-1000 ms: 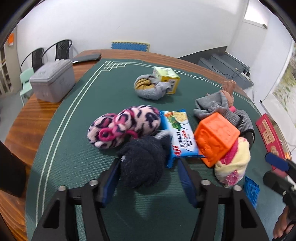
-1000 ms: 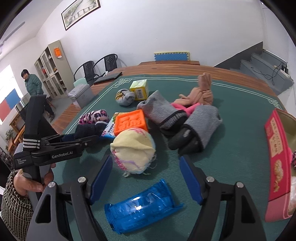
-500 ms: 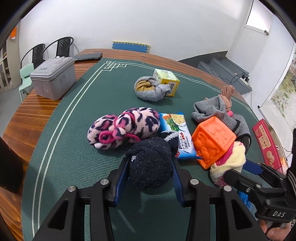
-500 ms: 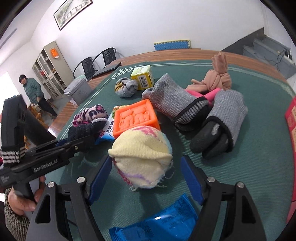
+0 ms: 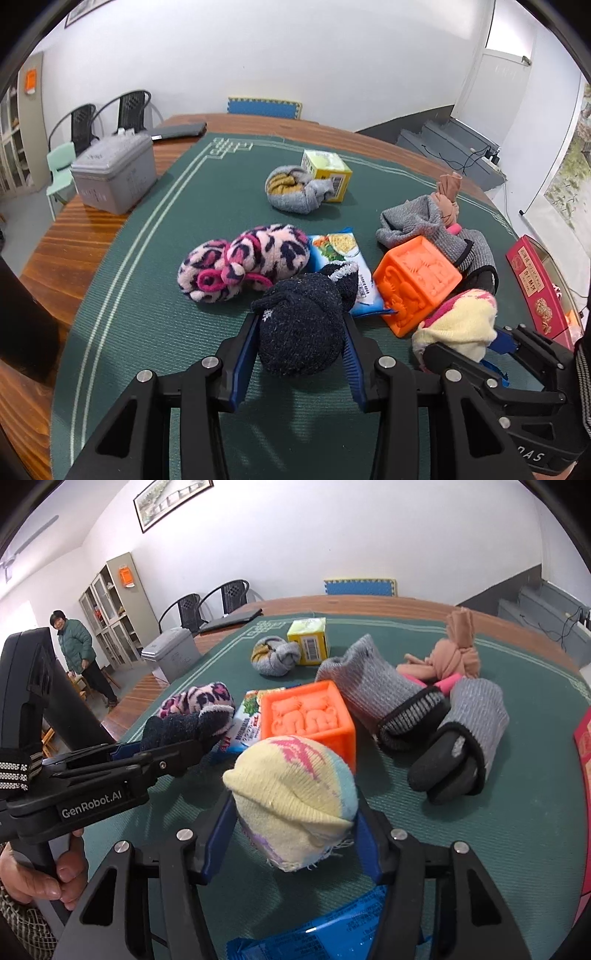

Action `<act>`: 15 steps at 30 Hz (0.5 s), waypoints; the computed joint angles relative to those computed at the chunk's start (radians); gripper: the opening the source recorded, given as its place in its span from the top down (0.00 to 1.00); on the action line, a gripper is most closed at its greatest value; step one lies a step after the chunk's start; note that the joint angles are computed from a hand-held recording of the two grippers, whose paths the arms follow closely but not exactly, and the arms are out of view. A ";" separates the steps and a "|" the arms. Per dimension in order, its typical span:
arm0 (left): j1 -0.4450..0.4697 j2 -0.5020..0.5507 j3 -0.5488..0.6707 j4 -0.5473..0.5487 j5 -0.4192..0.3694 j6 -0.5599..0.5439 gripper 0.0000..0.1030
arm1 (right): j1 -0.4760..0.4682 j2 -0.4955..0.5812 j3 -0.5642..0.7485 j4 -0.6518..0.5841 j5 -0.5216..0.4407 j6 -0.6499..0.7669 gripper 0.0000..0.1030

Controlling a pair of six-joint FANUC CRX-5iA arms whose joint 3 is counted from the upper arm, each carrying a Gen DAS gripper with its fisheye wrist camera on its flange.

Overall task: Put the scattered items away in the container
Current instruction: 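Grasp the yellow knit ball with the right tool while the left tool grasps the black knit ball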

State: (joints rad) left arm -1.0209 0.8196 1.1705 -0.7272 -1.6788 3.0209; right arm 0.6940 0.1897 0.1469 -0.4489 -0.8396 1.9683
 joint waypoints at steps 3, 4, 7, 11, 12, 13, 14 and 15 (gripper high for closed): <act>-0.018 0.046 0.094 -0.047 -0.070 -0.042 0.57 | 0.000 -0.031 -0.027 -0.005 0.041 0.018 0.40; -0.023 0.061 0.123 -0.060 -0.090 -0.056 0.57 | -0.001 -0.041 -0.036 -0.008 0.052 0.025 0.40; -0.036 0.102 0.206 -0.098 -0.141 -0.099 0.57 | -0.007 -0.070 -0.056 -0.017 0.080 0.042 0.40; -0.048 0.136 0.278 -0.125 -0.164 -0.143 0.57 | -0.015 -0.095 -0.073 -0.010 0.106 0.032 0.40; -0.049 0.141 0.288 -0.125 -0.164 -0.149 0.57 | -0.018 -0.099 -0.075 -0.006 0.110 0.025 0.40; -0.050 0.147 0.299 -0.126 -0.164 -0.156 0.57 | -0.019 -0.103 -0.081 0.009 0.119 0.009 0.40; -0.052 0.156 0.316 -0.127 -0.165 -0.165 0.57 | -0.019 -0.107 -0.087 0.027 0.128 -0.006 0.40; -0.053 0.164 0.332 -0.127 -0.166 -0.174 0.57 | -0.024 -0.113 -0.095 0.045 0.138 -0.021 0.40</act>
State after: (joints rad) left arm -1.0738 0.9840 1.5028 -0.8545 -1.8451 2.8474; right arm 0.6700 0.0771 0.0516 -0.4041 -0.7011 1.9469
